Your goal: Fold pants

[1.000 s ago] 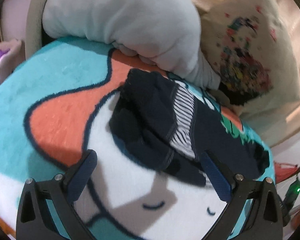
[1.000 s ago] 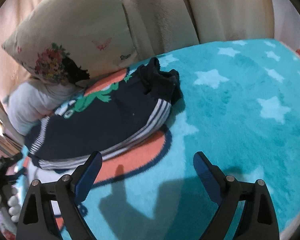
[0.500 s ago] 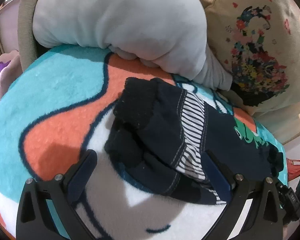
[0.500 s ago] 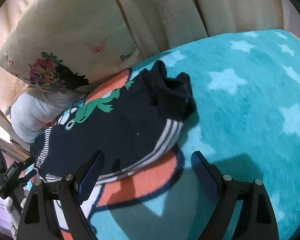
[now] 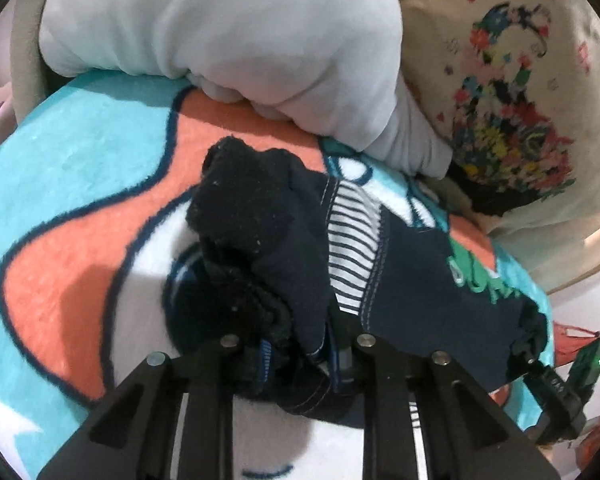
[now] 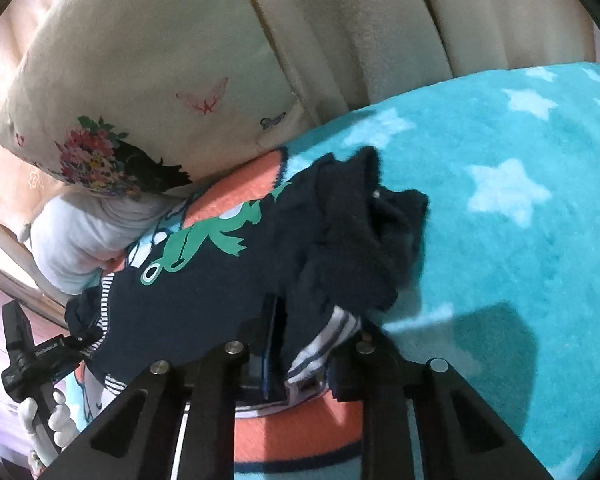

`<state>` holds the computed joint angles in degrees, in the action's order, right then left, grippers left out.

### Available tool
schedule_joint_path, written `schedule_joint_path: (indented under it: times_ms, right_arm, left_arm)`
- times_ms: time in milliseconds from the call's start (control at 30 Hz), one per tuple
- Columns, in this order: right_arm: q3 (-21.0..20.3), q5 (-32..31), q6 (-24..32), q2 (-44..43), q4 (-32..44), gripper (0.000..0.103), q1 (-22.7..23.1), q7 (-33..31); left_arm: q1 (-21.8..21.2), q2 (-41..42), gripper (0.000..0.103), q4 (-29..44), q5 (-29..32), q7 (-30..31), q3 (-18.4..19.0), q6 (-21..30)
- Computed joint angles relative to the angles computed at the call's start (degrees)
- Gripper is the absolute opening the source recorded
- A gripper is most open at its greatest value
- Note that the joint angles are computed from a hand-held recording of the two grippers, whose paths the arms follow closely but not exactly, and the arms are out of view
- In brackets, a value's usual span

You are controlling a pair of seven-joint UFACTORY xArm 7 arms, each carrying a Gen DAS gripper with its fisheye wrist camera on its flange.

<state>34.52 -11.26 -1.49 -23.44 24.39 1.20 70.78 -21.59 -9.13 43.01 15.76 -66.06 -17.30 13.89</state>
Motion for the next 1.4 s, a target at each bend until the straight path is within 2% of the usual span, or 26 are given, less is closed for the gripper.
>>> schedule_joint_path:
  times_ms: [100, 267, 333, 400, 500, 533, 567, 600, 667, 800, 933, 1033, 1067, 1100, 1133, 1167, 1200, 1267, 1400]
  right_arm:
    - [-0.8, 0.5, 1.1, -3.9, -1.5, 0.011, 1.7, 0.6]
    - [-1.8, 1.7, 2.8, -11.3, -4.2, 0.007, 4.8, 2.0]
    - [-2.2, 2.2, 3.7, -14.7, -5.4, 0.007, 6.3, 2.7]
    - [-2.5, 2.4, 4.6, -17.4, -6.3, 0.006, 7.0, 3.4]
    - [-4.1, 2.2, 6.2, -19.4, -7.2, 0.006, 9.2, 2.5]
    - [-3.4, 2.1, 7.1, -19.4, -7.0, 0.007, 8.6, 3.0]
    - [-2.3, 2.0, 8.8, -19.8, -7.0, 0.015, 7.7, 3.9]
    - [-2.2, 1.7, 9.1, -19.2, -6.9, 0.038, 7.5, 4.3]
    - [-3.4, 2.0, 7.3, -18.4, -8.5, 0.072, 8.2, 5.3]
    - [-4.9, 2.6, 1.5, -16.1, -10.7, 0.072, 7.9, 5.8]
    - [-5.7, 3.3, -6.4, -6.9, -8.5, 0.072, 5.0, 2.6]
    - [-0.7, 5.6, -10.7, -0.8, -5.6, 0.069, -1.0, 0.0]
    - [1.4, 5.6, -12.2, 0.1, -5.0, 0.057, -3.5, -0.4]
    - [1.1, 6.0, -13.8, 2.4, -4.3, 0.023, -3.7, -1.3]
    - [-1.5, 4.1, -15.8, 4.5, -4.0, 0.014, -2.1, -0.2]
    - [-3.8, 4.6, -17.7, 6.0, -4.2, 0.014, -0.1, -0.3]
    - [-3.7, 7.5, -18.2, 5.0, -4.9, 0.014, 0.6, -1.6]
    - [-1.5, 10.7, -16.9, 0.6, -6.4, 0.014, 0.1, -2.6]
    - [-0.4, 14.6, -10.8, -10.7, -8.9, 0.014, 3.2, -3.6]
  left_arm:
    - [-0.8, -2.4, 0.021, -1.1, -1.3, 0.5, 0.0, 0.0]
    - [-0.1, -5.9, 0.021, -2.4, -1.1, -0.9, -2.1, 1.1]
    - [-0.8, -7.3, 0.021, -3.5, -2.5, 0.6, -1.6, 0.8]
    - [0.4, -8.0, 0.021, -3.8, -1.5, -0.4, -3.2, 1.0]
    - [-0.2, -8.8, 0.021, -5.1, -3.5, 0.6, -2.4, 1.3]
    - [-0.8, -8.5, 0.021, -5.4, -4.7, 1.7, -1.5, 1.3]
    - [-1.0, -7.9, 0.021, -5.4, -5.4, 2.5, -1.1, 1.1]
    - [-1.0, -7.6, 0.021, -5.6, -5.8, 2.9, -1.0, 0.9]
    - [-0.7, -7.1, 0.021, -5.6, -5.8, 3.3, -1.3, 1.1]
    - [0.2, -6.4, 0.022, -5.3, -5.0, 2.4, -2.2, 0.8]
    - [0.7, -4.9, 0.024, -4.7, -3.9, 1.4, -2.5, 0.8]
    - [0.2, -3.5, 0.024, -4.2, -4.4, 1.8, -1.4, 0.8]
    - [-0.5, -3.3, 0.024, -4.4, -5.3, 2.8, -0.6, 0.4]
    - [-1.1, -3.3, 0.023, -4.6, -6.2, 3.9, 0.0, -0.1]
    - [-1.3, -3.7, 0.022, -4.8, -6.7, 4.4, 0.3, -0.3]
    - [-1.5, -4.6, 0.021, -5.4, -7.2, 4.6, 0.4, -0.7]
    - [-1.5, -5.6, 0.021, -5.9, -7.4, 4.5, 0.2, -0.9]
    - [-1.5, -7.4, 0.021, -6.6, -8.0, 4.6, -0.1, -0.9]
    - [-1.2, -11.2, 0.021, -7.6, -8.3, 4.1, -1.6, -0.6]
